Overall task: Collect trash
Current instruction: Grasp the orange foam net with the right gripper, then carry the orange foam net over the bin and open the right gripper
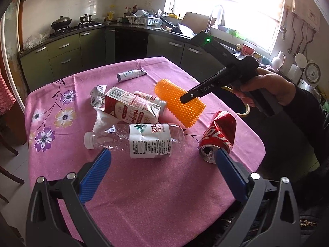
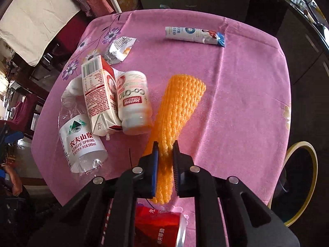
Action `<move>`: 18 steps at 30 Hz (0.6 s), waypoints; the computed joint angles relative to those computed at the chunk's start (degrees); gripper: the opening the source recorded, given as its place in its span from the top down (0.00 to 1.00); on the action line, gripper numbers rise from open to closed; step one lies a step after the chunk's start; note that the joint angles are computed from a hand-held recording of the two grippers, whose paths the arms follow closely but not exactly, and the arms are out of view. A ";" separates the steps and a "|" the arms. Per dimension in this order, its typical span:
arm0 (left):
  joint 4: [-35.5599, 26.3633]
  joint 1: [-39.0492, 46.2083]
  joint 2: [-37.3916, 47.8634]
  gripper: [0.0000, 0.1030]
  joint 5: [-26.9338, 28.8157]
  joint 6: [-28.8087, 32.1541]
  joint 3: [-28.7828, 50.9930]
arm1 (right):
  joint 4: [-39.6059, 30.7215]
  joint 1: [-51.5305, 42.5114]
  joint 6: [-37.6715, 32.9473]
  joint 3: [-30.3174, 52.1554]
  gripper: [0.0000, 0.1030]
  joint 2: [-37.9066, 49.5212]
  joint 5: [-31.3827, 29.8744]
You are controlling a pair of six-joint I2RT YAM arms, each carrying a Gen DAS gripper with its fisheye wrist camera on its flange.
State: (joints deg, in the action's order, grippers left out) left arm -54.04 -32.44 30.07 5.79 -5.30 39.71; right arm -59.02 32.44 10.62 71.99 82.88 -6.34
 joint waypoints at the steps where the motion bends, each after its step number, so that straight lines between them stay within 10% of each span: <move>1: 0.10 -1.23 0.22 0.06 -0.66 -0.29 0.25 | -0.45 -0.99 -0.32 -0.26 0.88 -1.51 -0.34; 8: 1.54 -12.14 2.81 0.06 -6.78 -3.96 2.00 | -6.70 -13.58 -5.07 -0.40 0.88 -14.62 -2.60; 18: 5.91 -20.84 8.64 0.06 -9.58 -5.41 3.61 | -6.82 -59.45 -28.62 -4.24 0.88 -14.51 -5.38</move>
State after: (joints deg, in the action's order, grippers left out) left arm -48.13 -53.28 38.71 -3.79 -10.71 43.32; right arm -65.84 -27.00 -18.00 67.75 68.37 -11.72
